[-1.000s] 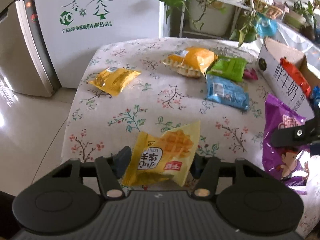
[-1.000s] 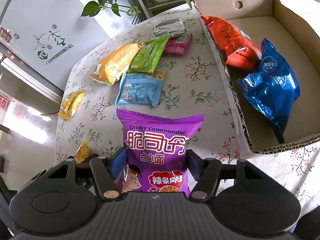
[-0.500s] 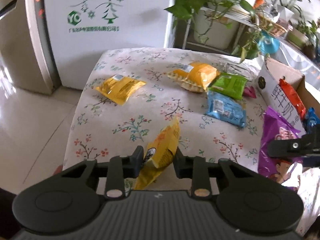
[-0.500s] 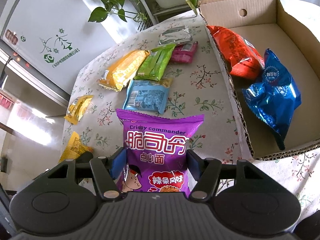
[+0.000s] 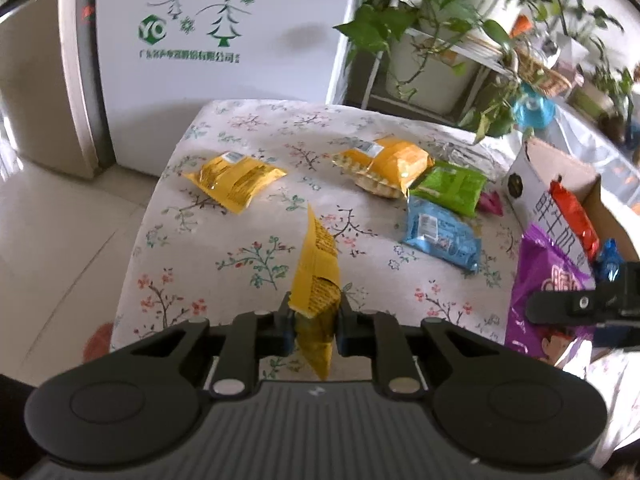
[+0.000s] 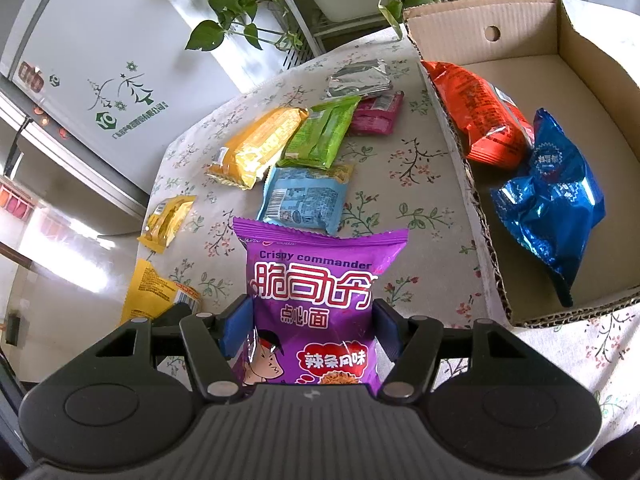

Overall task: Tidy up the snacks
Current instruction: 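Lift the yellow bag with the left gripper while the right gripper lifts the purple bag, then carry both bags over the cardboard box and open both grippers to drop them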

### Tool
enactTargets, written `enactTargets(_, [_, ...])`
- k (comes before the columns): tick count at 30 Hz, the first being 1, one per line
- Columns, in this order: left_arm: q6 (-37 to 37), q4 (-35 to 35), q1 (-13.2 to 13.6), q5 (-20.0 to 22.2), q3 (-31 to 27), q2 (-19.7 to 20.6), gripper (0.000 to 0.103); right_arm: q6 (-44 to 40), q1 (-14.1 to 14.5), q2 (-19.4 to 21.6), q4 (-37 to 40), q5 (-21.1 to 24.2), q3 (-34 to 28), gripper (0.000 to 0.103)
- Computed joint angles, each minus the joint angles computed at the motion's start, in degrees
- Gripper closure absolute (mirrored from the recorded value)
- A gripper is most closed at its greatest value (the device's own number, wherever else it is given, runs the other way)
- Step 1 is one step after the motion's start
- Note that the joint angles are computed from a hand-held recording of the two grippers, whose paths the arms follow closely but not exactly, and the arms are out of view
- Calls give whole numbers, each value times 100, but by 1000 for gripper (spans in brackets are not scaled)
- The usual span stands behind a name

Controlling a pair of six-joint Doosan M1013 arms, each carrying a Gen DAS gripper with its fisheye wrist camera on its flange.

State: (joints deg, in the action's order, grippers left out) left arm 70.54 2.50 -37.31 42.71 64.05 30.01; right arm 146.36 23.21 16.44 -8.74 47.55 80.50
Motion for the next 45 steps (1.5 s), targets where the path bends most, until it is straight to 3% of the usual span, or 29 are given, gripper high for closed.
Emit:
enactTargets(12, [161, -124, -53, -243, -81, -95, 87, -50, 0, -148, -121, -367, 57, 33])
enactTargets(21, [625, -544, -151, -389, -354, -72, 87, 406, -49, -419, -814, -621, 191, 33])
enactTargets(35, [1735, -1796, -440, -132, -1286, 329, 87, 1691, -376, -854, -2100, -687, 512, 33])
enactTargets(45, [2263, -2197, -687, 195, -1820, 607, 86, 2524, -541, -1016, -2686, -560, 679, 33])
